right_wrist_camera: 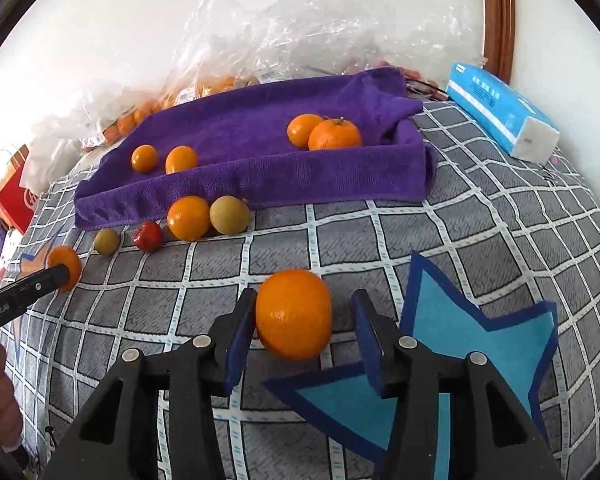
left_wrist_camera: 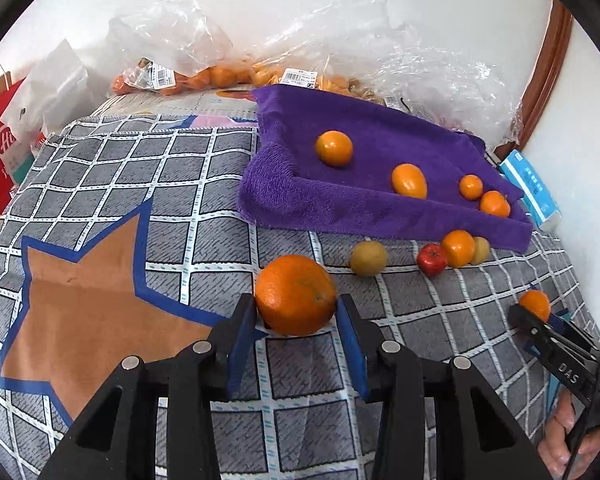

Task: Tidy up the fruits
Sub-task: 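Lift both held oranges off the bed cover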

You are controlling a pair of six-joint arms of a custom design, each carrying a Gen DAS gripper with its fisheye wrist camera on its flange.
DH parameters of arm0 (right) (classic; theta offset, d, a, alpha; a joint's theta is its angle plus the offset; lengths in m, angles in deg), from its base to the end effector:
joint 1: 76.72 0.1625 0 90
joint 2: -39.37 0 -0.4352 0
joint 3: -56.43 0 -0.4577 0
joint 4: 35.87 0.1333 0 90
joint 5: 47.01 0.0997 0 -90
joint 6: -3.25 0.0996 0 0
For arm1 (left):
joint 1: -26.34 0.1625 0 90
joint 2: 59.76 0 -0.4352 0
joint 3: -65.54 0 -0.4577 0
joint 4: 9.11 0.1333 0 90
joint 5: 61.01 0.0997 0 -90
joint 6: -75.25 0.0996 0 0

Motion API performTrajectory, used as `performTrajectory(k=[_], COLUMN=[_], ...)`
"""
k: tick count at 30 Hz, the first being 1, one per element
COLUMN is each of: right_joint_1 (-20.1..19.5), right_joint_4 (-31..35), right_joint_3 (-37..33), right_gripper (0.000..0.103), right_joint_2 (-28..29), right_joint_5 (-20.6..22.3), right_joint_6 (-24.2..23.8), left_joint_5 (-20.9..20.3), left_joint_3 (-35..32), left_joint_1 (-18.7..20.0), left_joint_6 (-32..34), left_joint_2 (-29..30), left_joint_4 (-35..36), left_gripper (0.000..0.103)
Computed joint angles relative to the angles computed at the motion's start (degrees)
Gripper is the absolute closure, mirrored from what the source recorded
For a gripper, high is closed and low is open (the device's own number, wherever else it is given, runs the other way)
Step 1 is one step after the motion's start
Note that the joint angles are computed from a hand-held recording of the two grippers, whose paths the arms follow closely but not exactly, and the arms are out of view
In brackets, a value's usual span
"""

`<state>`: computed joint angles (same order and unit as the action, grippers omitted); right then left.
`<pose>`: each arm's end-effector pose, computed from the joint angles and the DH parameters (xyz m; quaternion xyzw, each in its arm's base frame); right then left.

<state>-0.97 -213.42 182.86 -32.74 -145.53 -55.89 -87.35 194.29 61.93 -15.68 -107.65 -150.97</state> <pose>-0.0175 -0.5506 0.1771 0.3452 -0.8913 0.1861 0.2275 -0.2204 -0.4314 -0.0535 -0.1323 0.8225 -0.4241 0.3552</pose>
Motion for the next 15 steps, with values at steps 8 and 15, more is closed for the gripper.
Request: performTrajectory(k=[8,15], right_joint_1=[0.54,1.11], right_joint_4=[-3.52,-6.00], right_joint_3=[0.92,1.30], right_gripper=[0.071,0.071], right_joint_2=[0.79,1.60], right_joint_5=[-1.24,-2.57], right_joint_6=[-2.17,-3.36], left_joint_5=[1.69,1.97], left_joint_3=[-1.51,0.19], left_joint_1=[0.36,0.28], left_joint_6=[-1.36,0.88], left_joint_2=[1.35,1.41], left_joint_4=[3.75,-2.49], left_gripper=[0.063,0.063])
